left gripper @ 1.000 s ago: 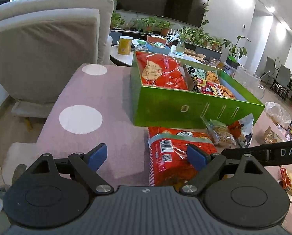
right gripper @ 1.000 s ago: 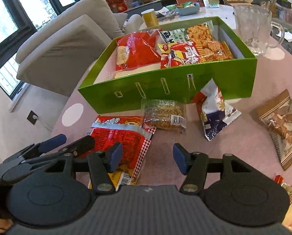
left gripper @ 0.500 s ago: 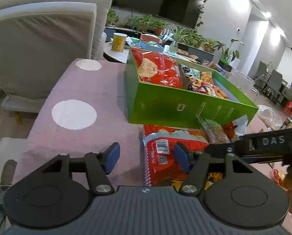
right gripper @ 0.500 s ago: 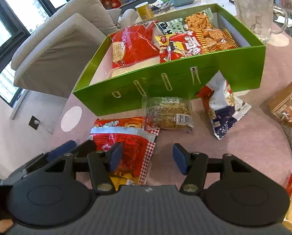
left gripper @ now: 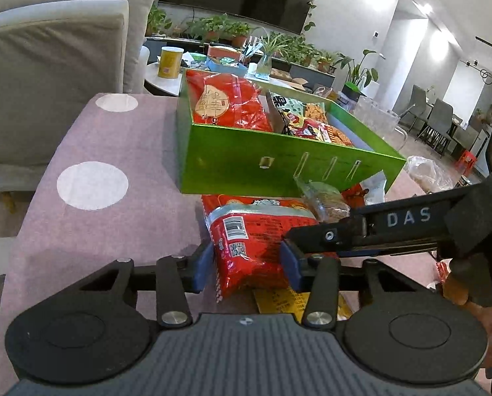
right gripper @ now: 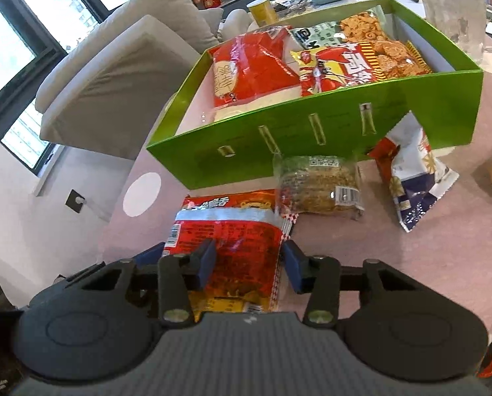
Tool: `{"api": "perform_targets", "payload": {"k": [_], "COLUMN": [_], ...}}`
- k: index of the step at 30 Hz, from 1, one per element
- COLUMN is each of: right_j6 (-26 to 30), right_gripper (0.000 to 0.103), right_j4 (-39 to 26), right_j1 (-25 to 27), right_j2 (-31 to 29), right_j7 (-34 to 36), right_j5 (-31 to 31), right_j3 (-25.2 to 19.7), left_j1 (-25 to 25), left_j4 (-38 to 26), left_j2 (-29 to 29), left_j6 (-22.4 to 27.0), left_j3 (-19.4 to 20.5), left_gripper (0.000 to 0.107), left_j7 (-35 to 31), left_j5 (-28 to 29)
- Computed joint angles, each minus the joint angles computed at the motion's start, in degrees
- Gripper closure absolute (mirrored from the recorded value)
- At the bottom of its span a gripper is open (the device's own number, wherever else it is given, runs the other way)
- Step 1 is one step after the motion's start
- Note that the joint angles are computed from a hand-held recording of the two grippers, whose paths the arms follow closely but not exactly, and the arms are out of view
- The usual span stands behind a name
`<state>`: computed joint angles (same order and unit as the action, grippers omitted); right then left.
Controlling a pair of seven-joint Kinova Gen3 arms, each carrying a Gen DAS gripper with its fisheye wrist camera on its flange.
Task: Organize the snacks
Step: 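Grasp the red snack bag with the right gripper, then lift the red bag over the green box with the right gripper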
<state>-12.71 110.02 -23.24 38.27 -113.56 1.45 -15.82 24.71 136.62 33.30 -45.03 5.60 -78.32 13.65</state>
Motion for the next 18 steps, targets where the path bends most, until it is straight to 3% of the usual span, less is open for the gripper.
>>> {"api": "perform_targets", "payload": {"k": [18], "right_j6": [-7.12], "right_gripper": [0.054], "right_j4": [4.06], "right_j1": [1.75], "right_j2": [-2.84], "right_j7": [-2.0], "right_j5": [4.55], "right_j3": [-2.62], "left_j1": [5.64], "left_j4": [2.98], "left_j2": [-6.59], "left_j6": [-2.61], "left_j3": [-1.16], "left_gripper": [0.069], "left_j7": [-7.63], "left_j5": [9.7]}}
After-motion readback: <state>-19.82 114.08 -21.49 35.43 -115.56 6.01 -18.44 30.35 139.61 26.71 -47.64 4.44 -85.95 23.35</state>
